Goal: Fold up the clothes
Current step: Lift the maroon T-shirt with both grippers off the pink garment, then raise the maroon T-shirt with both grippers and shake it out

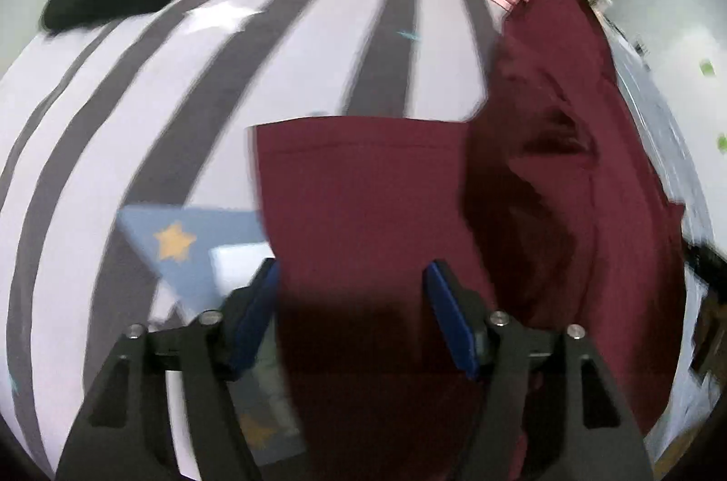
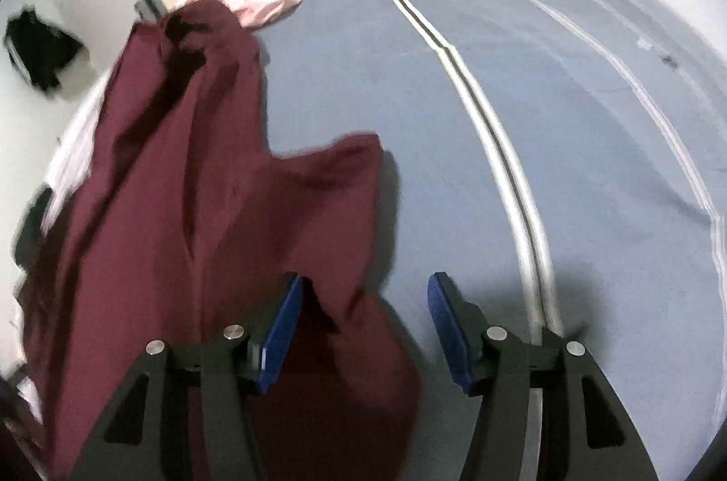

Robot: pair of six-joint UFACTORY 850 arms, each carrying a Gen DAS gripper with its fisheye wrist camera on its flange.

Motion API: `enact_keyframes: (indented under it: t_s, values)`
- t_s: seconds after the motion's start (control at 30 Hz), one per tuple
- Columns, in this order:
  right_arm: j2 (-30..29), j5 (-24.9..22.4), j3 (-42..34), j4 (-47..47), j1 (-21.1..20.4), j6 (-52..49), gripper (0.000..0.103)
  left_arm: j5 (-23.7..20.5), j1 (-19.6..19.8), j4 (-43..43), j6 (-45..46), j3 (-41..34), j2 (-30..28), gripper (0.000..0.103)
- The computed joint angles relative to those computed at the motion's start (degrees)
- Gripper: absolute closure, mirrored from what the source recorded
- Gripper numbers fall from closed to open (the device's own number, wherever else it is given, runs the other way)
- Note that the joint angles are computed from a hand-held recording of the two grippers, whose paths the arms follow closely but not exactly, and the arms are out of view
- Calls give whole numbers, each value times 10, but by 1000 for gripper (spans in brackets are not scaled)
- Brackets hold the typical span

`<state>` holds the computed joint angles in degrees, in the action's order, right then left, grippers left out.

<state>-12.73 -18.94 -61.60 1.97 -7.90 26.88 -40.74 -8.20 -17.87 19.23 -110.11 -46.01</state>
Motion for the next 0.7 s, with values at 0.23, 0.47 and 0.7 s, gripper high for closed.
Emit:
enact_keyframes:
  t_s: [0.23,0.47,0.7]
  values:
    - [5,-26,-20,-72,17,43,99,12,29,57,-60,-58,6,101]
    - [116,-83,31,-231,11,238,103,1,94,156,-155,-83,27,100]
    - [145,-121,69,-206,12,216,102,-26,90,243,-240,-13,55,81]
